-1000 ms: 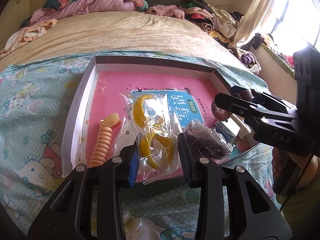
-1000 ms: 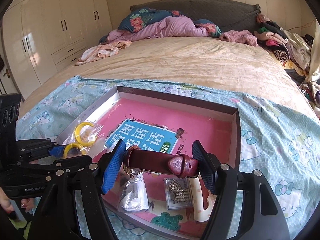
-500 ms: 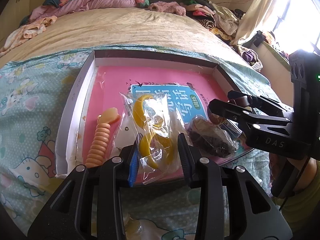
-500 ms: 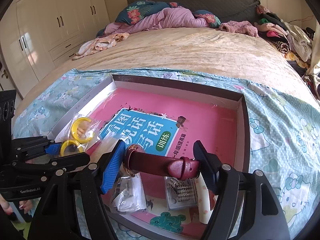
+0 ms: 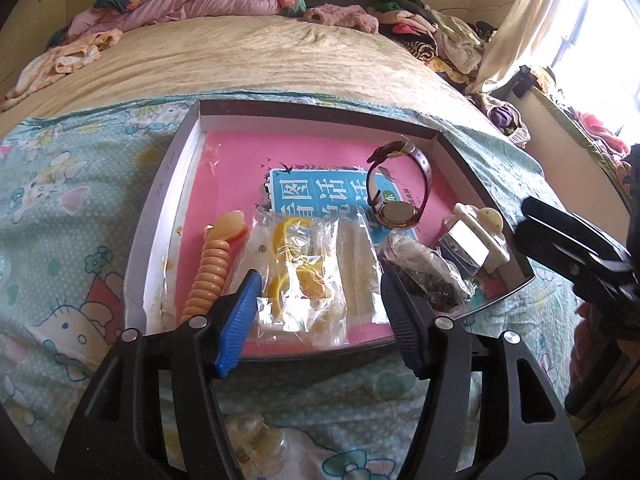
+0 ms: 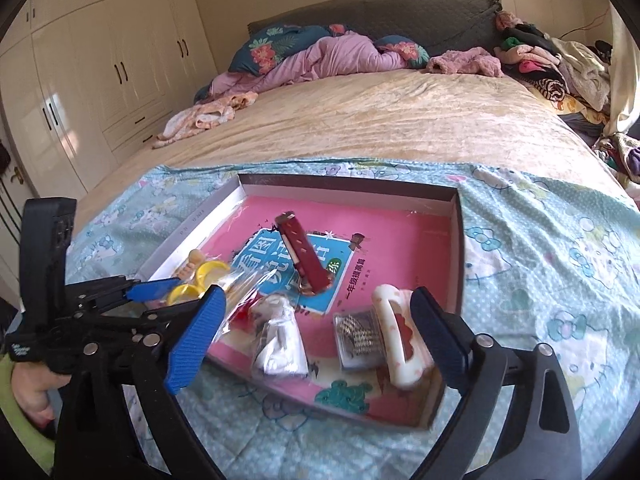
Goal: Organize jewelry
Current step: 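Open right tool to drop the watch while left tool releases the yellow bag, then grasp the white pearl claw clip with left tool while right tool grasps the small clear bag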
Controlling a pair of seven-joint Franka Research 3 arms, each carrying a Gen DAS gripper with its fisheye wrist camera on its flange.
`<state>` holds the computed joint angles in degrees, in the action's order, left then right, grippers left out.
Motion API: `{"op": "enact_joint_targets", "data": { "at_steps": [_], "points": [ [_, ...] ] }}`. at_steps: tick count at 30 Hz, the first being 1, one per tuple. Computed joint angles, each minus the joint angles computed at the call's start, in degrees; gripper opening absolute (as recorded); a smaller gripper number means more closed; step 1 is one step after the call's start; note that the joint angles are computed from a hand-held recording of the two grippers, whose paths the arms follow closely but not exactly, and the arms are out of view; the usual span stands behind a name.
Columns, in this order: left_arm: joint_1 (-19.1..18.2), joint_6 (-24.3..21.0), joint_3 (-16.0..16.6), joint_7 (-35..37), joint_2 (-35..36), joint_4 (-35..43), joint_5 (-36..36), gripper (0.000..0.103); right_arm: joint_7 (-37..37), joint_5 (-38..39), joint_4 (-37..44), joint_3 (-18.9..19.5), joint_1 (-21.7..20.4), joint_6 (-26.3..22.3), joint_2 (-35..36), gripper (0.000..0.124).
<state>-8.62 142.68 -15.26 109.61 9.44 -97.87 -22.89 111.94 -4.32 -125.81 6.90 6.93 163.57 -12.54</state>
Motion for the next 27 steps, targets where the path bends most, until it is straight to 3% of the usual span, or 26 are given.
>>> {"op": "enact_joint_targets", "data": {
  "at_steps": [4,10,15,27],
  "points": [
    [0.32,2.00,0.22,0.82,-2.55,-2.41,-1.72,0.070,1.04,0.14,-4.36,0.70,-0.51,-0.43,-5.20,0.096],
    [-0.19,4.16,1.69,1.79,-6.79,-6.49,-3.00,0.080,1.75,1.03,-9.67,2.61,-1.39,-2.58,-11.78,0.096],
    [-1.09,5.46,3.27,3.04,-10.61,-10.65,-4.72,0.086,3.43,0.77,-12.76,4.97,-2.58,-3.26,-15.49,0.096],
    [-2.88,5.76,6.43,2.35,-15.82,-17.82,-2.55,0.087,3.65,2.66,-16.23,6.55,-0.34,-5.07,-18.18,0.096]
  ]
}}
